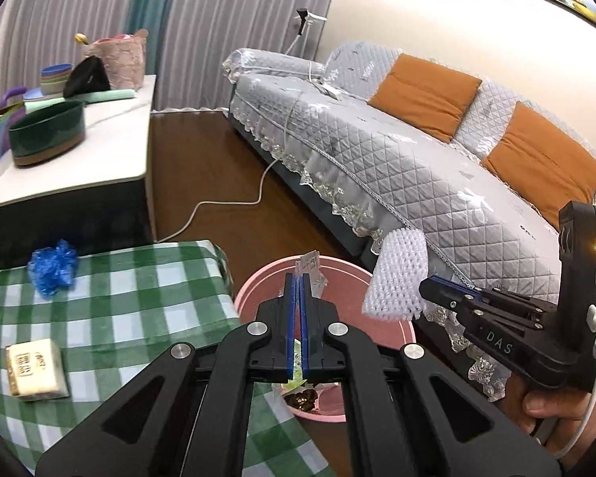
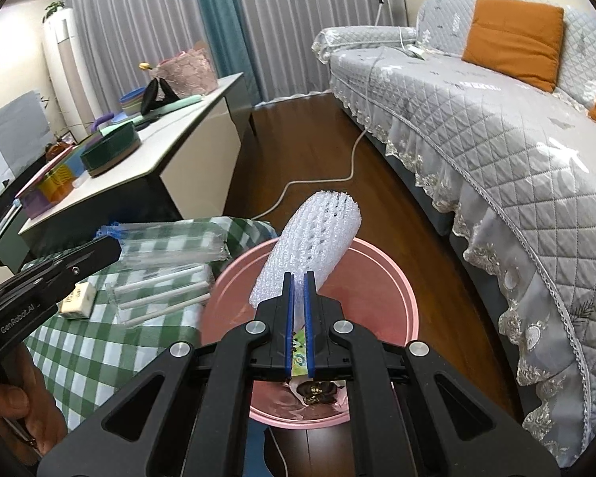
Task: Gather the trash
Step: 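Open both tools to drop the straws and brush into the bucket, then move both tools back over the yellow tissue pack and blue bag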
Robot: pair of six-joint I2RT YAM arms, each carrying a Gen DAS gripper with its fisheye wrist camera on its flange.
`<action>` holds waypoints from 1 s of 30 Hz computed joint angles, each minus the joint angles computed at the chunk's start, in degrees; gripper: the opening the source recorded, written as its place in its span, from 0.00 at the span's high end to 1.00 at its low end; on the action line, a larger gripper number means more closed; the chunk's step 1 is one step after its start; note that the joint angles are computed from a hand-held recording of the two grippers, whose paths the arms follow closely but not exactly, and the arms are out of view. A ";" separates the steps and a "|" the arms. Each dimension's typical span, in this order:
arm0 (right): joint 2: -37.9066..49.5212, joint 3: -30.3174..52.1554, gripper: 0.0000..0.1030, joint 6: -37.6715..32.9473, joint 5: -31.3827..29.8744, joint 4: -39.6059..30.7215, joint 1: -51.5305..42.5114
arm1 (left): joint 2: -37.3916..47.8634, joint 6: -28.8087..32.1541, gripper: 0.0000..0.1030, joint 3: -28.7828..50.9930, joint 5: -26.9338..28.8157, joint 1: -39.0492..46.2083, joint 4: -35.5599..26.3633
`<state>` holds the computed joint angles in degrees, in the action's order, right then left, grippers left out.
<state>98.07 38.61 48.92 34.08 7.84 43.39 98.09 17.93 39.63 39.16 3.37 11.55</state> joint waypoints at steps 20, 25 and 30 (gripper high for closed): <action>3.67 2.09 0.65 1.62 -1.59 1.14 -1.99 | 2.54 1.74 0.83 2.44 -0.92 6.03 -3.76; 2.79 4.14 0.56 1.66 4.96 1.54 2.47 | 1.40 4.45 0.66 1.85 0.29 12.55 -5.09; 3.30 7.24 0.47 2.24 10.14 0.61 5.86 | 3.05 6.73 0.47 1.58 -0.37 20.07 -1.76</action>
<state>101.37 45.85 51.16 44.22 8.45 49.25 101.14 24.66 41.21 38.78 23.44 9.79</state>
